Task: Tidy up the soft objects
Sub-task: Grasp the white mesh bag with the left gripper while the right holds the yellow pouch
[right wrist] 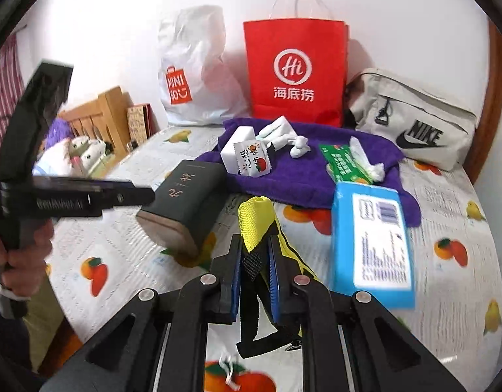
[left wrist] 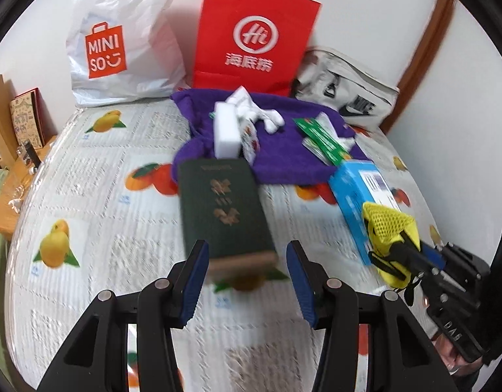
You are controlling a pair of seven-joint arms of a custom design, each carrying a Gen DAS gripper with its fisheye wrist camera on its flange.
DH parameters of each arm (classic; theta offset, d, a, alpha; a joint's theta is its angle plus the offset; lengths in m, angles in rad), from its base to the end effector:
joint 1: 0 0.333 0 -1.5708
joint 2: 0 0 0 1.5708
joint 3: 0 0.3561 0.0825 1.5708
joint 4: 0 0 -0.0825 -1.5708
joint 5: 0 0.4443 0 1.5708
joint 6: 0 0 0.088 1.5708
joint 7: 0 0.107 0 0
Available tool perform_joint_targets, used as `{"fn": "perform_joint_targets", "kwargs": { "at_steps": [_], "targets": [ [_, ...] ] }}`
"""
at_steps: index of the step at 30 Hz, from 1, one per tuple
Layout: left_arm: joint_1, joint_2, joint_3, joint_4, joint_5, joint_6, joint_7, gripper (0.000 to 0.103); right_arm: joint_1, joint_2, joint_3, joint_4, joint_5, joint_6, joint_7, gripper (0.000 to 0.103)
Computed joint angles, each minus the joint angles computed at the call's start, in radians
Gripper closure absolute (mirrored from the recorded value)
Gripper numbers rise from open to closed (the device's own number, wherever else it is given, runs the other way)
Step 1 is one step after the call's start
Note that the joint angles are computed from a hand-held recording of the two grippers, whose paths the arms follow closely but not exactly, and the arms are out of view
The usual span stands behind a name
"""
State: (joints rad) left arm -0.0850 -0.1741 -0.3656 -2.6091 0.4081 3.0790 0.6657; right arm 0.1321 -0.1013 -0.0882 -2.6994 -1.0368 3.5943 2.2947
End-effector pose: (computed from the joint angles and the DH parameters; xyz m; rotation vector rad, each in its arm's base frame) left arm 0.4370 -0.2469 0.3689 -1.9809 1.9034 -0.8266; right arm 0.4259 0.1273 0.3425 -1.9796 1.2179 -0.4613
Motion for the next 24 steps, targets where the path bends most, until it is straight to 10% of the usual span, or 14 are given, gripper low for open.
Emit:
{"fn": "perform_joint_targets", "kwargs": {
  "at_steps": [10,24],
  "targets": [
    [-0.007,0.046,-0.074,0.0,0.111,0.003,-0.09,0.049,-0.069,-0.054,-0.064,-0.108,-0.079,0.043,0.028,0.089],
    [-0.14,0.296,0.026,0.145,0.161,0.03,-0.025,0.026,-0.197,0.001,-0.096,-0.123,-0.145,0.111,0.089,0.089]
  ]
}}
